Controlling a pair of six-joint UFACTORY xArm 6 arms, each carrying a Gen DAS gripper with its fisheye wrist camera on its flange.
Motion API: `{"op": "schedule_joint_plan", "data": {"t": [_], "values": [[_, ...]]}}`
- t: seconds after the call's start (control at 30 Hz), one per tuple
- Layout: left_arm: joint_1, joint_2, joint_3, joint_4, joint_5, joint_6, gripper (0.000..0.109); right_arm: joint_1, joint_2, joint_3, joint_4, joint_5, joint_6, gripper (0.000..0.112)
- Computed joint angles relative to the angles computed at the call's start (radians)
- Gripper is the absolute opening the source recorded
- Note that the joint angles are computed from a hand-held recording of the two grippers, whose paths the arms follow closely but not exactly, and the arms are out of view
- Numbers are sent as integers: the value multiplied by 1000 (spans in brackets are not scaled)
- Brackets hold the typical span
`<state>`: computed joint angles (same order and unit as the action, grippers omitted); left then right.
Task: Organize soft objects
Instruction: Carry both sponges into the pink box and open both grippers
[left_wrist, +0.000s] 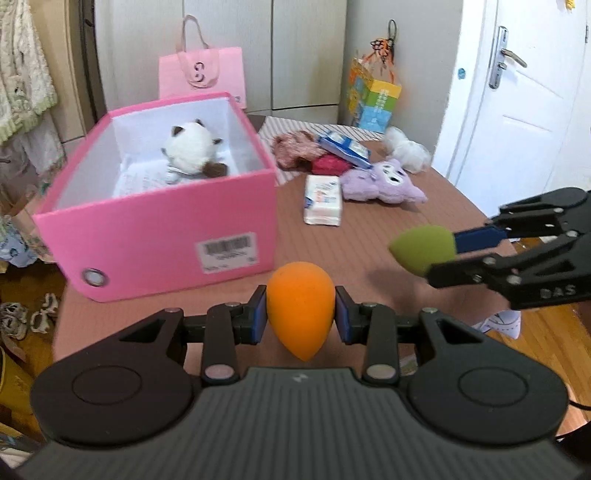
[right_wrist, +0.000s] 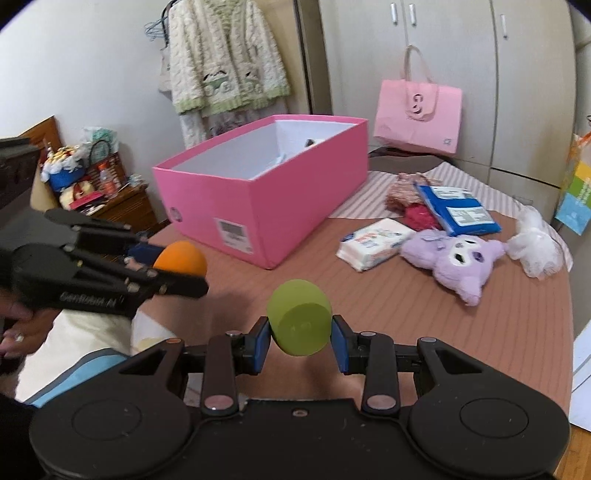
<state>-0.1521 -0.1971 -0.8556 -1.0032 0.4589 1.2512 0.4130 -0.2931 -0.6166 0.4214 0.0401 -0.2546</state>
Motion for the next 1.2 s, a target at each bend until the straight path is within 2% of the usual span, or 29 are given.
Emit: {"op": "schedule_joint_plan", "data": {"t": [0.13, 0.2, 0.43, 0.57, 0.7, 0.83, 0.9, 1.0, 1.13, 1.2], "values": [[35, 1, -29, 24, -16, 2, 36, 23, -8, -49, 68, 69, -94, 40], [55, 13, -55, 40, -9, -13, 36, 32, -4, -61, 32, 55, -78, 40], [102, 49, -157, 19, 20, 33, 36, 53, 53, -167, 55, 47, -127, 40], [107, 90, -229, -7, 23, 57, 36, 70, 124, -266, 157, 27, -249, 40], [110, 155, -319, -12, 34, 47, 37, 73, 226, -385, 183, -10, -302, 40], [126, 254, -438, -6, 86, 18, 37, 59, 356, -548, 315, 15, -431, 40], [127, 315, -505, 20, 92, -27, 37, 38, 426, -627, 286, 46, -403, 40], [130, 430, -642, 123, 131, -167, 37, 6, 529, -749, 173, 100, -307, 40], [130, 592, -844, 266, 186, -358, 37, -33, 668, -939, 52, 226, -223, 40], [136, 680, -963, 315, 251, -417, 37, -50, 745, -1051, -7, 316, -196, 40]]}}
